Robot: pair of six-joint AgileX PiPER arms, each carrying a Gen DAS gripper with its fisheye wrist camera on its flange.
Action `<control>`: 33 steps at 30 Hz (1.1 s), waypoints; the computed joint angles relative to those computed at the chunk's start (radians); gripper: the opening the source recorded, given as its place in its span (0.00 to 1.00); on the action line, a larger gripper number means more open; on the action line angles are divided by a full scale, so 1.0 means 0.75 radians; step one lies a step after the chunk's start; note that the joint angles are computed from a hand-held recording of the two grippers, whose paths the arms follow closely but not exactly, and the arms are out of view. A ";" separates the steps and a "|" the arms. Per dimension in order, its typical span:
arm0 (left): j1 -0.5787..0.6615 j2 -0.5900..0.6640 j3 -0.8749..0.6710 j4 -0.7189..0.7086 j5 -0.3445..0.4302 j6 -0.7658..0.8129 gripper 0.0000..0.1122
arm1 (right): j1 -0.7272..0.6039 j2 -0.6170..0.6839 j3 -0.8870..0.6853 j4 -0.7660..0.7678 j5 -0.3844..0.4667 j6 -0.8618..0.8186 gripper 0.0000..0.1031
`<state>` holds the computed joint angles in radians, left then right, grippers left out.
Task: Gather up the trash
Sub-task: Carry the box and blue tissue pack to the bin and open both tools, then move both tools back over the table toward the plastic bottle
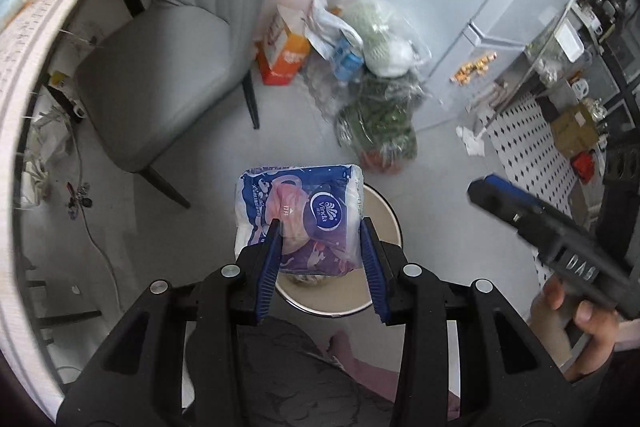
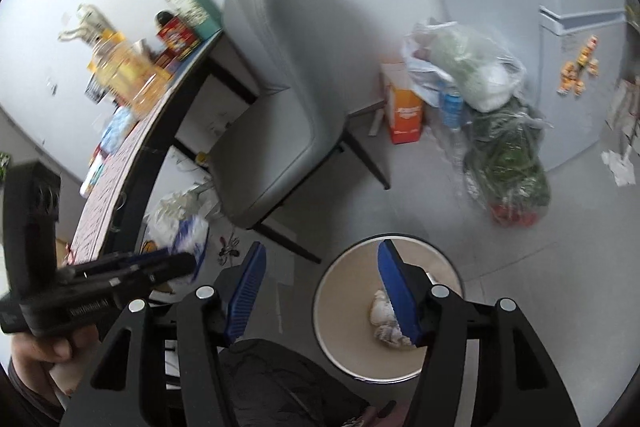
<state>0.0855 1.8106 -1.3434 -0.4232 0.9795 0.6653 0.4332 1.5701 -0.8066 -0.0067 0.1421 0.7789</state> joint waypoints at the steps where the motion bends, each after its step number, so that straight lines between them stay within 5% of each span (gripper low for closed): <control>1: -0.017 0.011 0.002 -0.004 0.004 -0.005 0.36 | -0.015 -0.014 0.019 -0.010 -0.001 0.013 0.57; 2: -0.029 0.023 -0.002 -0.009 0.014 -0.012 0.38 | -0.029 -0.022 0.030 0.012 -0.002 -0.010 0.57; 6: -0.067 0.026 0.023 -0.072 0.027 0.039 0.74 | -0.069 -0.059 0.072 -0.019 -0.005 0.013 0.56; 9: -0.076 -0.010 0.040 -0.053 -0.006 0.036 0.81 | -0.079 -0.077 0.084 -0.035 -0.001 0.020 0.56; 15: 0.021 -0.052 -0.011 -0.073 0.034 0.035 0.86 | -0.034 -0.073 0.046 -0.129 0.026 0.115 0.57; 19: 0.120 -0.080 -0.065 -0.105 0.081 0.056 0.86 | 0.039 -0.075 -0.006 -0.397 0.070 0.394 0.76; 24: 0.264 -0.099 -0.157 -0.141 0.140 0.090 0.86 | 0.145 -0.050 -0.119 -0.538 0.141 0.538 0.82; 33: 0.546 -0.071 -0.341 -0.236 0.273 0.165 0.86 | 0.346 0.104 -0.489 -0.604 0.338 0.567 0.88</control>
<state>0.4952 1.7570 -1.5991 -0.6004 1.1842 0.7894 0.6925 1.6482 -1.1730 -0.4596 0.3956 1.2039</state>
